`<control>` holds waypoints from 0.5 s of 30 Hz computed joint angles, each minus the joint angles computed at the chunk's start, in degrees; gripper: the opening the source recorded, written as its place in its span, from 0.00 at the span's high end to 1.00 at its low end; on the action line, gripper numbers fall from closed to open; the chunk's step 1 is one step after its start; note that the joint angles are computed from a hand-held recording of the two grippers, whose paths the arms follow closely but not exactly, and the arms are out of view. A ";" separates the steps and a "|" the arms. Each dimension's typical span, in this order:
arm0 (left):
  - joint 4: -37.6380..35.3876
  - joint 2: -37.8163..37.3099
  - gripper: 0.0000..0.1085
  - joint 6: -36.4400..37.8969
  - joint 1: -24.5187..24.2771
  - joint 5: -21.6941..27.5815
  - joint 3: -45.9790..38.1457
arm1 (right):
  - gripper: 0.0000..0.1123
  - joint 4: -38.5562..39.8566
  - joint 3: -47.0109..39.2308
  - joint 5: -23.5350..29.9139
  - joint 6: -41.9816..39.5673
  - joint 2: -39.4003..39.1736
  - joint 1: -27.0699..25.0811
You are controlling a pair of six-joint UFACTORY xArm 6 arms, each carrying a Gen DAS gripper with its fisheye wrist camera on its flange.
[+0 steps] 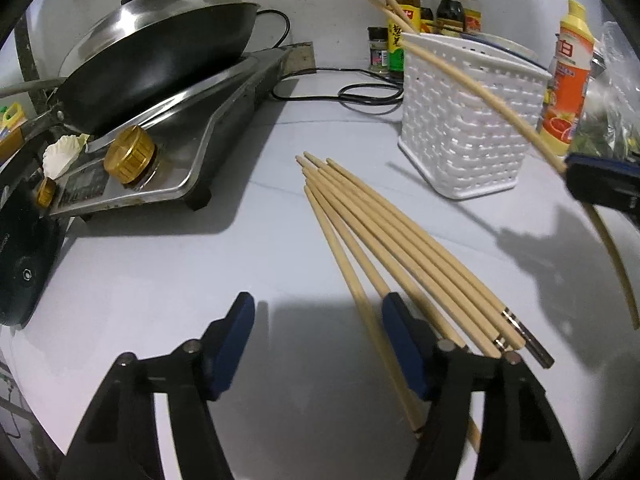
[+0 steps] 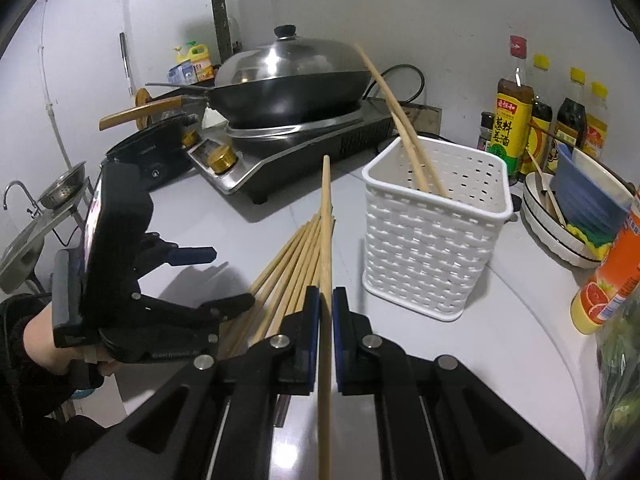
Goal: Organize utensils
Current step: 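Close the left tool on another chopstick while the right tool lifts its chopstick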
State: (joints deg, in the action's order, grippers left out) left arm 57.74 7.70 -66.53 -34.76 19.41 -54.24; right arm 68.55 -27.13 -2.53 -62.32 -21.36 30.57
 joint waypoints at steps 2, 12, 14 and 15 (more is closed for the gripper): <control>-0.18 0.54 0.53 -0.31 0.59 -1.66 0.04 | 0.95 4.28 -0.24 0.41 -4.32 -0.58 -0.20; -7.38 2.18 0.92 3.14 1.55 -7.62 -0.21 | 0.95 13.88 0.39 1.89 -15.31 -3.64 -0.42; -7.64 1.77 0.94 3.09 1.90 -8.46 0.32 | 0.95 14.14 0.69 1.73 -15.54 -4.25 -0.47; -6.93 1.36 0.94 2.19 2.17 -8.87 0.72 | 0.95 14.04 0.90 1.58 -15.42 -4.63 -0.51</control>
State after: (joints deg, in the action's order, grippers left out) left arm 50.81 9.06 -64.34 -32.60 10.54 -53.52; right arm 82.58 -26.24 -0.95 -77.75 -25.99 30.06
